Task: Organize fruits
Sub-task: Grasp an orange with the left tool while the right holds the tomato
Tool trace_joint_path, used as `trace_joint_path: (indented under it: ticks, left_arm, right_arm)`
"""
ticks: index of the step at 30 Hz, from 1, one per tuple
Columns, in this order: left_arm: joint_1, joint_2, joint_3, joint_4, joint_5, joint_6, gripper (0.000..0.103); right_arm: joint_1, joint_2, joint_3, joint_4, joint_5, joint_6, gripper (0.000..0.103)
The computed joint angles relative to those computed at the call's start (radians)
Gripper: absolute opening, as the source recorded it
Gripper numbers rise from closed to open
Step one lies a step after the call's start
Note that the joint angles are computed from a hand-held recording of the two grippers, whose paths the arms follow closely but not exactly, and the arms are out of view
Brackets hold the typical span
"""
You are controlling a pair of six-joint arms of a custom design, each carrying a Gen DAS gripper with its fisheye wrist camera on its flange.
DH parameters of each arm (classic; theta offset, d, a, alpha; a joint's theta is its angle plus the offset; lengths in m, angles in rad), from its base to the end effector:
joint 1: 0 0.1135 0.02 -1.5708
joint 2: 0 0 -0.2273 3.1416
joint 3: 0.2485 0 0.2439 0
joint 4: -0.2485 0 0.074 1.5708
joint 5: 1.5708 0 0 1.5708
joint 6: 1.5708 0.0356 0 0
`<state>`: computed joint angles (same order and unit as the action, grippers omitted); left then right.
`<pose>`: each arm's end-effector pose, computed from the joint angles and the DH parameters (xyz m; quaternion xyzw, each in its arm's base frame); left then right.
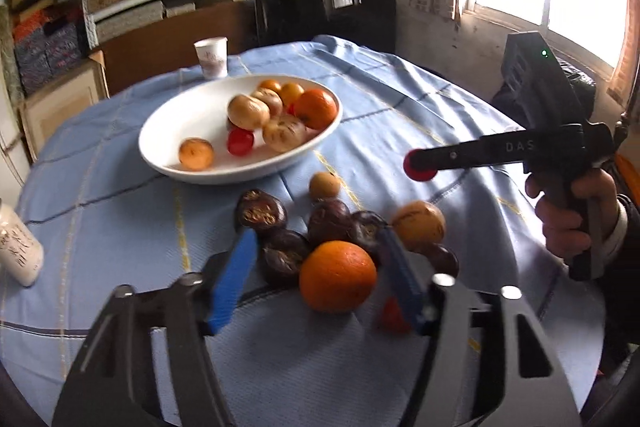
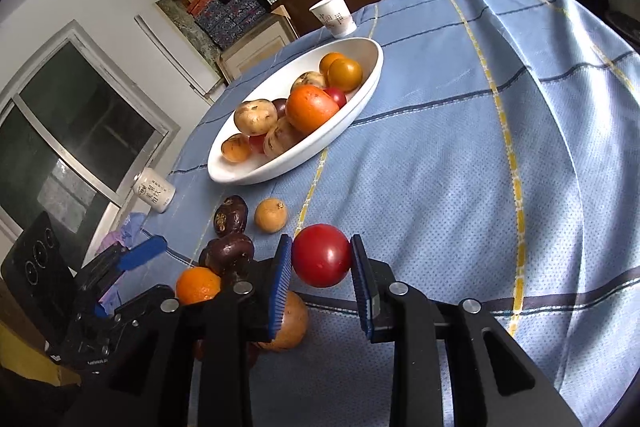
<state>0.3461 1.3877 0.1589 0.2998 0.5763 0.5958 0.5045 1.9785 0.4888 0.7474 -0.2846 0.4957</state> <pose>0.1727 0.0417 0.0512 0.2022 0.8916 -0.1031 0.3919 0.2305 0.1387 0.0183 -0.0611 0.9059 0.3050 0.2874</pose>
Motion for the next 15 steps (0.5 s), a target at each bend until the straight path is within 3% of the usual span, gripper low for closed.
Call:
trace_joint_path:
  ticks: [3, 15]
  left_arm:
    - [0.003, 0.061, 0.053, -0.069, 0.030, 0.042, 0.052]
    - [-0.040, 0.072, 0.019, -0.045, 0.001, 0.092, 0.050]
  right_arm:
    - [0.004, -0.002, -0.002, -0.002, 0.001, -0.005, 0.030]
    - [0.021, -0.019, -0.014, 0.005, 0.003, -0.008, 0.030]
